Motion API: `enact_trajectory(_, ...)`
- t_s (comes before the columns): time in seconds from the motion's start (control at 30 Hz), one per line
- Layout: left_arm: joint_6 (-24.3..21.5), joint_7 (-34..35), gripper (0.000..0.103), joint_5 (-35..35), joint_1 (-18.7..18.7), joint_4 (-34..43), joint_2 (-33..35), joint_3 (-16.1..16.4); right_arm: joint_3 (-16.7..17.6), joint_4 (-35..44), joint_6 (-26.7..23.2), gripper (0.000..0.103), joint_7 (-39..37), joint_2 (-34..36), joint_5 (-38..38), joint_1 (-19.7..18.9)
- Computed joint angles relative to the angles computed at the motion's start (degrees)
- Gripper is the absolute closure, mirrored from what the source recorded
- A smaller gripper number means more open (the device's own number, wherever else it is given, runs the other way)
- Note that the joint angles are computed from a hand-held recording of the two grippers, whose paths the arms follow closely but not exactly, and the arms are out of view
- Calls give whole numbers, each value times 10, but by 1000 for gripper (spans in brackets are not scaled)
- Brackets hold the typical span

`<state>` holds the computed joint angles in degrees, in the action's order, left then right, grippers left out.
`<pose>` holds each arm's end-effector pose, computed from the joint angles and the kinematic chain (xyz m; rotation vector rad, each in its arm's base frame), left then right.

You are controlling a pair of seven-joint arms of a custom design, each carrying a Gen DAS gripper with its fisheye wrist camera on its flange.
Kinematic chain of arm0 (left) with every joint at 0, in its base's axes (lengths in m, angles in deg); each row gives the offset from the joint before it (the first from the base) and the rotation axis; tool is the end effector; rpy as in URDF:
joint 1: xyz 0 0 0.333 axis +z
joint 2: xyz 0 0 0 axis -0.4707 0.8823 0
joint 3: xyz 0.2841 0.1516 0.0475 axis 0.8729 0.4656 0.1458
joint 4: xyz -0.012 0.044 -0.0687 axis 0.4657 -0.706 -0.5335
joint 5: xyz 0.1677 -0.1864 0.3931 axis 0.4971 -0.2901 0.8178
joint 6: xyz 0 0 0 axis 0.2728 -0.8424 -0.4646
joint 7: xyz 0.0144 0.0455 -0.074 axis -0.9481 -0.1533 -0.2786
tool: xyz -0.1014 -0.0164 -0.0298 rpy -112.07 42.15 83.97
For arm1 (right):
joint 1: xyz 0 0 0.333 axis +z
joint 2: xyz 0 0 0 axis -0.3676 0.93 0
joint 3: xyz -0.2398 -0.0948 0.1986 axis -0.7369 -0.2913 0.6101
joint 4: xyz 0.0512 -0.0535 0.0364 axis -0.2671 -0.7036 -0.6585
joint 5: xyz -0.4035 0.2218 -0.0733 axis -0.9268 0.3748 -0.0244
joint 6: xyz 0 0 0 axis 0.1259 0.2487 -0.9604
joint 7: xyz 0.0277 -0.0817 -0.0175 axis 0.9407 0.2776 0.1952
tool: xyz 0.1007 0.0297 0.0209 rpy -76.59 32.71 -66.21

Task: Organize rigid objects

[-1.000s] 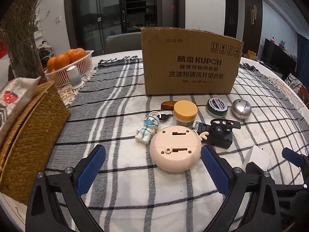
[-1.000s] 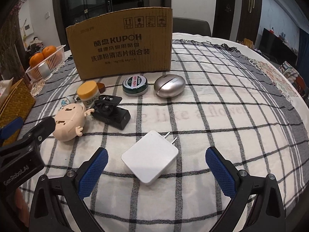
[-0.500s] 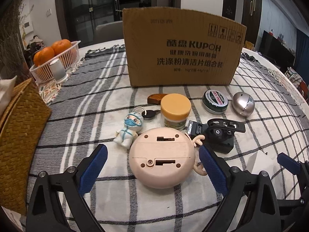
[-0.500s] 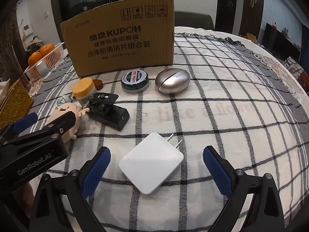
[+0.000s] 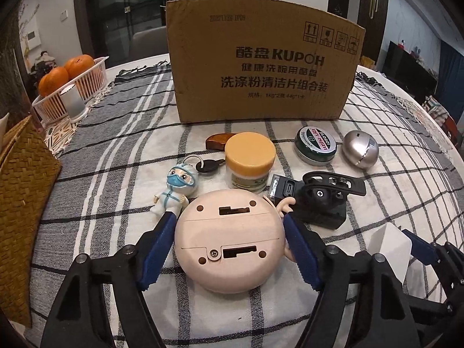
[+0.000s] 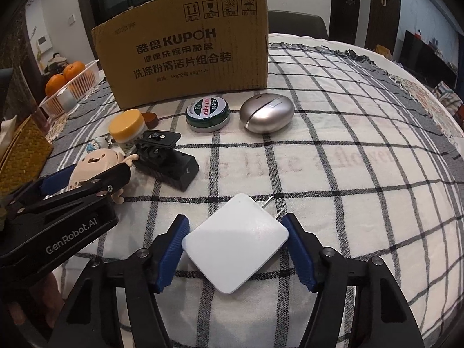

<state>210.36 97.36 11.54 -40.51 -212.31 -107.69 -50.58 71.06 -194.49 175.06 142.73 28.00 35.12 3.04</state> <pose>0.4366 -0.2558 0.4610 -1.5170 2.1615 -0.7857 0.4005 0.3272 0.4794 -1.5649 2.1235 -0.6167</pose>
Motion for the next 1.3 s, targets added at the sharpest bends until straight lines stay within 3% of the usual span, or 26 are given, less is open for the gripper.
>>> enact_trajectory(0.33, -12, 9, 29, -16, -11, -12, -23, 10, 0, -10, 14, 36, 0, -14, 3, -3)
enact_trajectory(0.87, -20, -3, 29, -26, -5, -45, -116, 9, 23, -5, 6, 36, 25, -58, -45, -17)
enact_trajectory(1.3, 4, -3, 29, -35, 6, -34, -153, 9, 39, 22, -6, 37, 38, -84, -86, -35)
